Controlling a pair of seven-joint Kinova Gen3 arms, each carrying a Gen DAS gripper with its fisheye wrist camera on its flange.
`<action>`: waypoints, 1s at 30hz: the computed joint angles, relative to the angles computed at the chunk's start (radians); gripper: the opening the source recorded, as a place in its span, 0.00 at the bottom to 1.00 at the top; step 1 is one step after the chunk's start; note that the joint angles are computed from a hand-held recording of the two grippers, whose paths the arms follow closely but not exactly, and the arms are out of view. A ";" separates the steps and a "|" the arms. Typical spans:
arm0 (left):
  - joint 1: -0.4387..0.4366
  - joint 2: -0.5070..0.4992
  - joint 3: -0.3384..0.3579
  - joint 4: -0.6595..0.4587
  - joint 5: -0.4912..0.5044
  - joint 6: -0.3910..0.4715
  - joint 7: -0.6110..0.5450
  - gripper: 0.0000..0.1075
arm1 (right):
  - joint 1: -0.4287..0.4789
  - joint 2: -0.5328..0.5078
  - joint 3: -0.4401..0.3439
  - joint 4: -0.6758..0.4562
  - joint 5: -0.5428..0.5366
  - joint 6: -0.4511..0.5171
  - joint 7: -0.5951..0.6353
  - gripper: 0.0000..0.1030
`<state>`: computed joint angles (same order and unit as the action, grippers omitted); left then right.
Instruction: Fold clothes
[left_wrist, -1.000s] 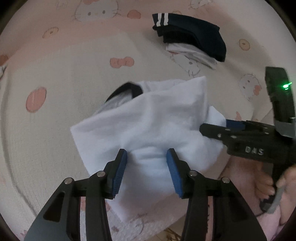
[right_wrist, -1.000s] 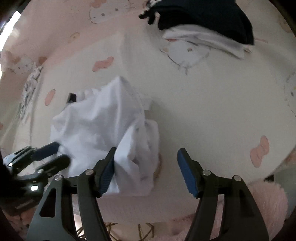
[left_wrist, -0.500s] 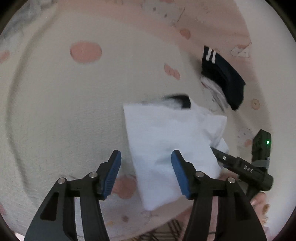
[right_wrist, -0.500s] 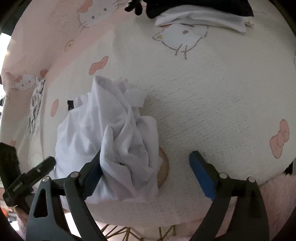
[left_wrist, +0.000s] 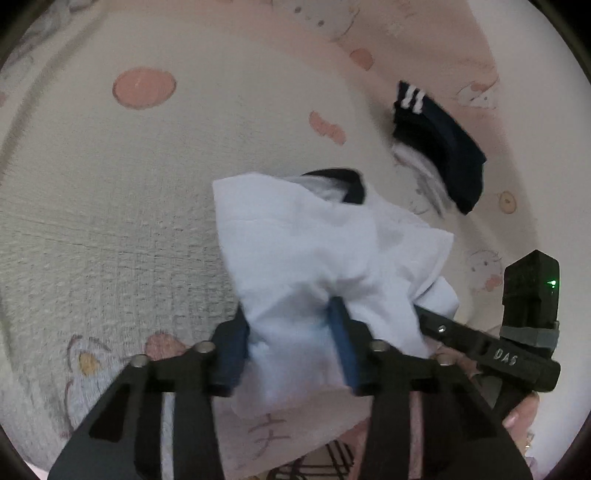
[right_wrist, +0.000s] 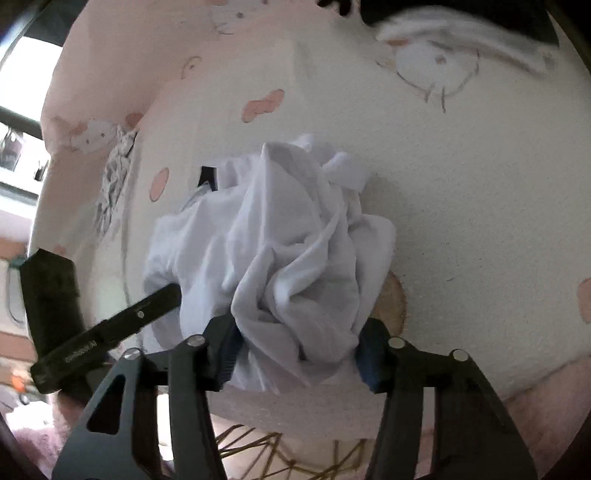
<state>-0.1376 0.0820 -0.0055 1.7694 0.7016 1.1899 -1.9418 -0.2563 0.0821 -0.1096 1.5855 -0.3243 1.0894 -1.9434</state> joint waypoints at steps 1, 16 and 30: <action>0.000 0.005 0.001 -0.001 0.001 0.002 -0.004 0.37 | -0.011 -0.006 -0.006 -0.004 0.023 0.002 -0.009 0.52; 0.065 -0.065 0.027 -0.004 -0.079 -0.097 0.054 0.25 | -0.087 -0.005 -0.032 -0.053 0.174 0.003 -0.074 0.30; 0.147 -0.086 0.043 -0.191 -0.142 -0.102 0.103 0.24 | -0.155 -0.007 -0.042 -0.270 0.397 0.116 -0.209 0.29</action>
